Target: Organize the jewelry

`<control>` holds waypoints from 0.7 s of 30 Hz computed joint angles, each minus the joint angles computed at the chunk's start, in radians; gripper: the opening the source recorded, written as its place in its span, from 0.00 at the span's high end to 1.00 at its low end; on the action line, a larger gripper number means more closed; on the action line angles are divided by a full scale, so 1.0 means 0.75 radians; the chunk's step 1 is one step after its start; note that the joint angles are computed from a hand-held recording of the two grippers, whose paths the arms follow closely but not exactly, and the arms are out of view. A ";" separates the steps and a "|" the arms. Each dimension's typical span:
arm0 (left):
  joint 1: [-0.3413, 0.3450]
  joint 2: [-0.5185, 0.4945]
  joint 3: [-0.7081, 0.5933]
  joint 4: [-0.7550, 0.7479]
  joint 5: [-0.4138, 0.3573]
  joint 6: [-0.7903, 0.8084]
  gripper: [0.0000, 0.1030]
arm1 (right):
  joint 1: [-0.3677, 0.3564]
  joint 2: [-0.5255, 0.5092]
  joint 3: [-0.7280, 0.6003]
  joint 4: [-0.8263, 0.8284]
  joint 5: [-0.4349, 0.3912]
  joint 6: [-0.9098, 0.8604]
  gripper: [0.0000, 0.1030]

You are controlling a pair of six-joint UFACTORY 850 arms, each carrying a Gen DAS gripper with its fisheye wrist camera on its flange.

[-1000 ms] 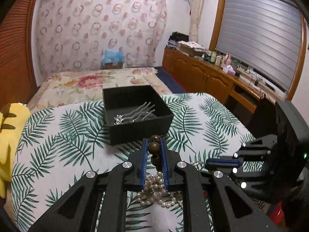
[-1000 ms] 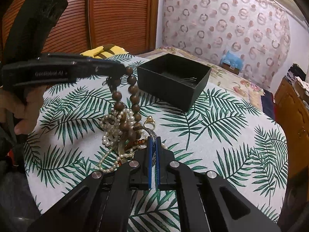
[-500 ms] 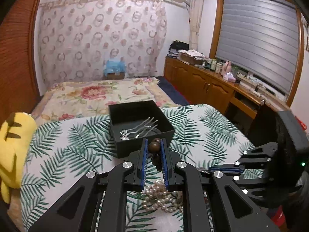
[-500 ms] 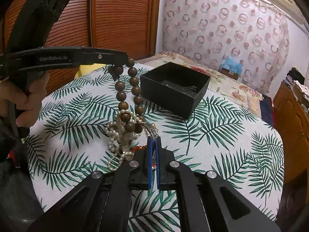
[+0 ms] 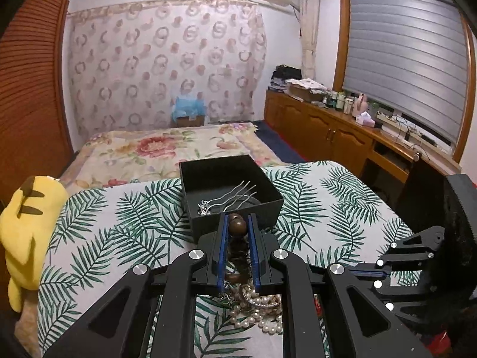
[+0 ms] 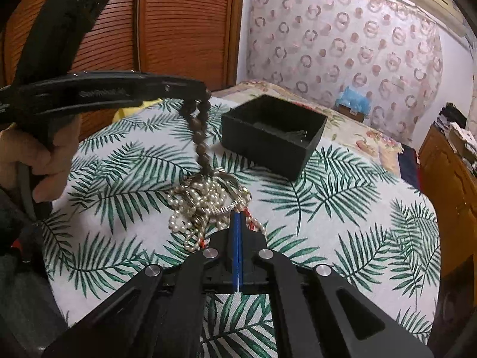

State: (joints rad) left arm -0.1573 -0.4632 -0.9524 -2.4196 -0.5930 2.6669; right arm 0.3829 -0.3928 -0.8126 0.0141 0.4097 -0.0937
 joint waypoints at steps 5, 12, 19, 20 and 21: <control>0.004 -0.001 -0.001 0.017 -0.001 -0.019 0.88 | -0.037 -0.048 -0.050 -0.126 0.014 0.192 0.99; 0.019 -0.008 0.004 -0.021 -0.002 0.006 0.88 | -0.046 -0.140 -0.168 -0.274 -0.029 0.362 0.96; 0.060 -0.019 0.018 -0.001 -0.007 -0.014 0.88 | -0.046 -0.223 -0.266 -0.459 -0.115 0.547 0.90; 0.065 -0.022 0.020 0.000 -0.007 -0.015 0.88 | -0.049 -0.234 -0.282 -0.512 -0.136 0.602 0.90; 0.071 -0.026 0.018 0.005 -0.008 -0.019 0.88 | -0.054 -0.242 -0.294 -0.585 -0.146 0.677 0.89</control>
State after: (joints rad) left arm -0.1044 -0.4827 -0.9386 -2.4157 -0.5989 2.6528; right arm 0.3426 -0.5742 -1.0332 -0.4245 0.2998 0.4143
